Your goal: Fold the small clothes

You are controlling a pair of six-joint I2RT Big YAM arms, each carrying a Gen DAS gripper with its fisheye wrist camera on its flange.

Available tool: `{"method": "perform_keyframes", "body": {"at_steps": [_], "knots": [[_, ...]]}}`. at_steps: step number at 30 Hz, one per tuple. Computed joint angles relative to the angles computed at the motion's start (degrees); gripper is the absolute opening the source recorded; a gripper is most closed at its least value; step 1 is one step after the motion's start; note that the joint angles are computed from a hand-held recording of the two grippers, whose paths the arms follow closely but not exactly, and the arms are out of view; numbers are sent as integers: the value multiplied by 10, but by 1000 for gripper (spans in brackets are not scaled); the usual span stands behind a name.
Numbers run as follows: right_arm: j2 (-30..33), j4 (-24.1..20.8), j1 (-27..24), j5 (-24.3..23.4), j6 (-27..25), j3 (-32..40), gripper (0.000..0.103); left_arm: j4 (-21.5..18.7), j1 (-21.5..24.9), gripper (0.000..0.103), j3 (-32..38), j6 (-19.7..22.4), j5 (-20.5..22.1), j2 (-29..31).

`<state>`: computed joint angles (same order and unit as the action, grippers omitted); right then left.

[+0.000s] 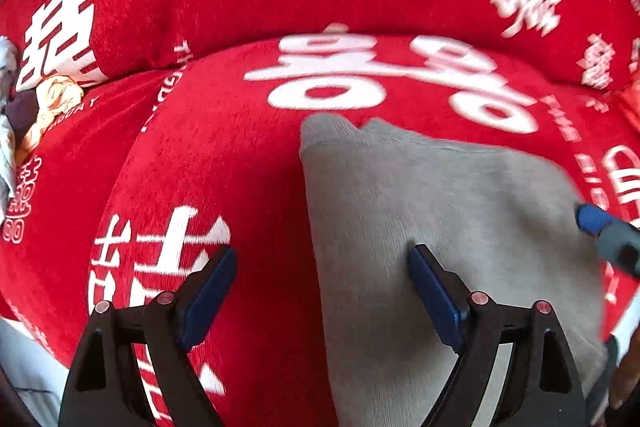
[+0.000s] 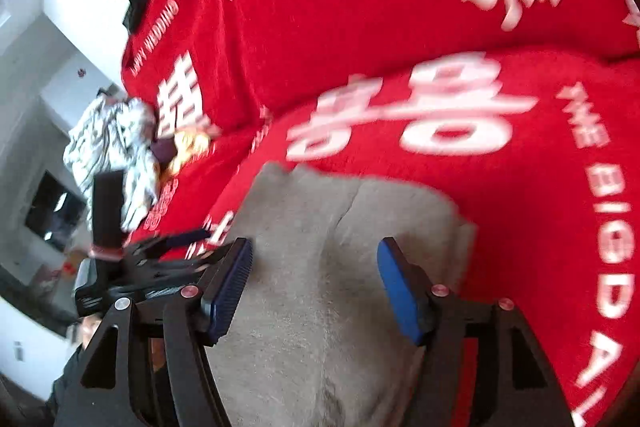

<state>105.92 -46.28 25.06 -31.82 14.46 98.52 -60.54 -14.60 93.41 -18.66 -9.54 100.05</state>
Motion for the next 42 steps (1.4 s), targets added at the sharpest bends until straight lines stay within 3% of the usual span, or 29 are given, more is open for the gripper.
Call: {"method": "perform_keyframes", "body": {"at_steps": [2, 5, 8, 10, 17, 19, 22, 25, 27, 30, 34, 39, 42], "knots": [[22, -15, 4, 24, -5, 18, 68, -8, 7, 88, 15, -3, 6, 22], [30, 0, 3, 33, -1, 19, 68, 3, 9, 100, 11, -4, -5, 28], [13, -13, 6, 52, -13, 11, 68, 7, 11, 100, -2, -2, -1, 12], [-33, 8, 13, 63, -43, -35, 69, 22, 7, 100, -28, -7, 4, -19], [-198, 71, 40, 4, -166, -227, 69, 77, -56, 100, -176, 12, -22, -155], [-212, 70, 47, 12, -185, -257, 69, 86, -73, 100, -208, 9, -39, -176], [-213, 62, 52, 61, -196, -290, 68, 106, -87, 100, -240, 0, -66, -190], [-227, 89, 39, 54, -185, -327, 68, 113, -87, 100, -252, -10, -60, -200], [-246, 86, 44, 85, -191, -337, 68, 110, -93, 100, -255, -18, -76, -209], [-277, 90, 67, 167, -201, -346, 73, 122, -111, 100, -263, -24, -113, -228], [-301, 102, 98, 263, -192, -341, 78, 121, -122, 100, -256, -50, -119, -235], [-290, 83, 115, 303, -153, -313, 79, 111, -127, 100, -253, -69, -103, -233], [-287, 70, 117, 325, -139, -309, 79, 83, -128, 100, -242, -93, -98, -220]]}}
